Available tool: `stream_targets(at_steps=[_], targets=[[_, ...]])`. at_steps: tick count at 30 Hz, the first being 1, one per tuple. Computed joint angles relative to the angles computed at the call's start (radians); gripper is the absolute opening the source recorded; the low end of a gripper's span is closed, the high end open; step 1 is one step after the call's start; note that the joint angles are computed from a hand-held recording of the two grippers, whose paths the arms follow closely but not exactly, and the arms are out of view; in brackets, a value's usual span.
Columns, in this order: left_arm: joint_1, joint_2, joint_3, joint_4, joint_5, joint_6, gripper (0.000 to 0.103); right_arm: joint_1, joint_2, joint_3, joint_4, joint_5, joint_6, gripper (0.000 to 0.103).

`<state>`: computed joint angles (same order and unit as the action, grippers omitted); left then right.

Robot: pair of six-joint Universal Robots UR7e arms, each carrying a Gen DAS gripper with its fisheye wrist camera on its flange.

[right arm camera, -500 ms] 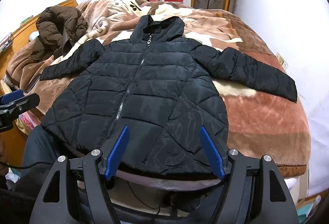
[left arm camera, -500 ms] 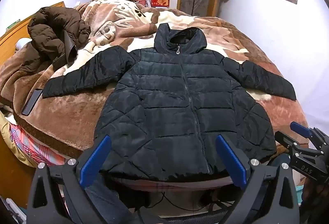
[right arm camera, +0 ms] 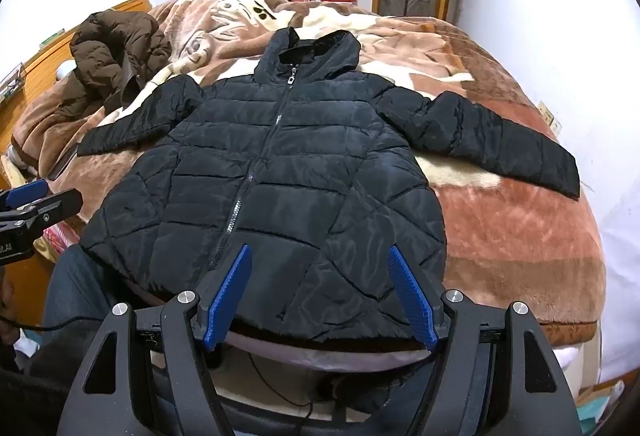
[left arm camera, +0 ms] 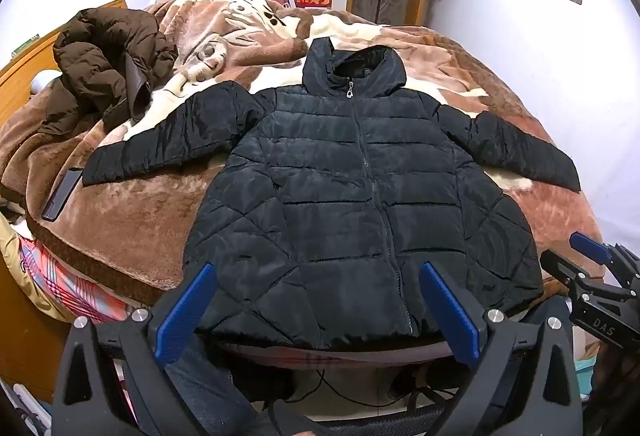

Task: Fold large clothes

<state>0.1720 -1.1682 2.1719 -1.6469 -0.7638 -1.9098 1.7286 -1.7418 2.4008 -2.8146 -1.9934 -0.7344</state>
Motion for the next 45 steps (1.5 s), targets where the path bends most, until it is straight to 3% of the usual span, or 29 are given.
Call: stream_targets(at_steps=[45], targets=[[0.014,0.013,-0.007,-0.015,-0.006,0.012,0.102,-0.004,0.011,0.003,-0.007,-0.001,0.001,0.071]])
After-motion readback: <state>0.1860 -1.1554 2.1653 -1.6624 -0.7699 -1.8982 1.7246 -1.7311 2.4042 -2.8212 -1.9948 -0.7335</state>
